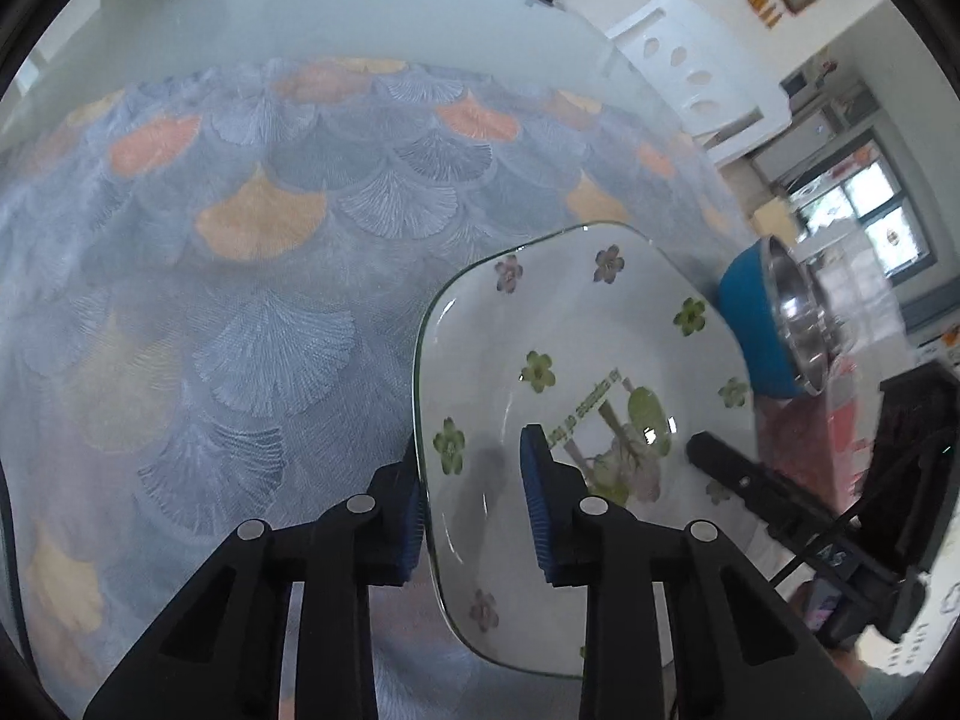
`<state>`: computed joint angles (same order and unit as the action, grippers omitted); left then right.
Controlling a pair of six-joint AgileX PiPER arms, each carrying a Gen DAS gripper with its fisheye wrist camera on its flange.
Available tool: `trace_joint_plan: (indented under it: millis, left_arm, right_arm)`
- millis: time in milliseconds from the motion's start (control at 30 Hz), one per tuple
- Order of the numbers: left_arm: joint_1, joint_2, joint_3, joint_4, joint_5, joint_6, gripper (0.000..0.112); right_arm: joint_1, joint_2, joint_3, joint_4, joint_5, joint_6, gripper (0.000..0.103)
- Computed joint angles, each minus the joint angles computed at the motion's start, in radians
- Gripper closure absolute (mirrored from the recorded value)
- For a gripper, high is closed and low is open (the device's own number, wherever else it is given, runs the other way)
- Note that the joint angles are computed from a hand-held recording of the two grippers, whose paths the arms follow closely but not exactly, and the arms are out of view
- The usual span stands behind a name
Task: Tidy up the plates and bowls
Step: 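Grasp the second hexagonal plate rim with the right gripper and lift, then carry the second hexagonal plate onto the plate stack and lower it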
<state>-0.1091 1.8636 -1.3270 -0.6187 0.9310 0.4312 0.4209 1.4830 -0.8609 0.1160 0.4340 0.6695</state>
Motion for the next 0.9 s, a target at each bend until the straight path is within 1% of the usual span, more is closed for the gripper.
trace_joint_plan:
  millis: [67, 100, 167, 200, 333, 467, 500, 667, 767, 900]
  left_arm:
    - [0.016, 0.008, 0.002, -0.037, 0.005, 0.017, 0.087]
    - [0.015, 0.009, 0.002, -0.037, 0.005, 0.021, 0.087]
    - [0.007, 0.005, -0.003, -0.012, 0.004, 0.02, 0.087]
    - [-0.005, -0.005, 0.003, 0.011, -0.009, 0.012, 0.087]
    - [-0.045, -0.075, 0.058, 0.088, -0.057, -0.002, 0.087]
    - [-0.023, -0.165, 0.138, 0.077, -0.053, 0.039, 0.087]
    - [-0.018, -0.196, 0.166, 0.086, -0.051, 0.041, 0.087]
    - [-0.015, -0.352, 0.295, 0.14, -0.05, 0.005, 0.087]
    - [-0.016, -0.452, 0.353, 0.18, -0.035, -0.025, 0.087]
    - [-0.014, -0.595, 0.415, 0.211, -0.002, -0.064, 0.087]
  right_arm:
    - [0.013, 0.0, 0.009, -0.042, -0.02, 0.01, 0.08]
    - [0.03, 0.004, 0.003, -0.097, -0.02, 0.048, 0.079]
    - [0.047, 0.014, -0.008, -0.148, -0.017, 0.058, 0.077]
    - [0.044, 0.015, -0.007, -0.133, -0.019, 0.036, 0.077]
    - [-0.012, -0.004, 0.007, 0.088, -0.005, -0.21, 0.077]
    - [-0.015, -0.071, 0.059, 0.21, 0.003, -0.34, 0.077]
    - [-0.001, -0.095, 0.072, 0.215, 0.007, -0.338, 0.077]
    - [0.101, -0.178, 0.11, 0.15, 0.036, -0.217, 0.077]
    - [0.153, -0.229, 0.135, 0.148, 0.047, -0.185, 0.077]
    - [0.234, -0.299, 0.131, 0.047, 0.086, -0.058, 0.077]
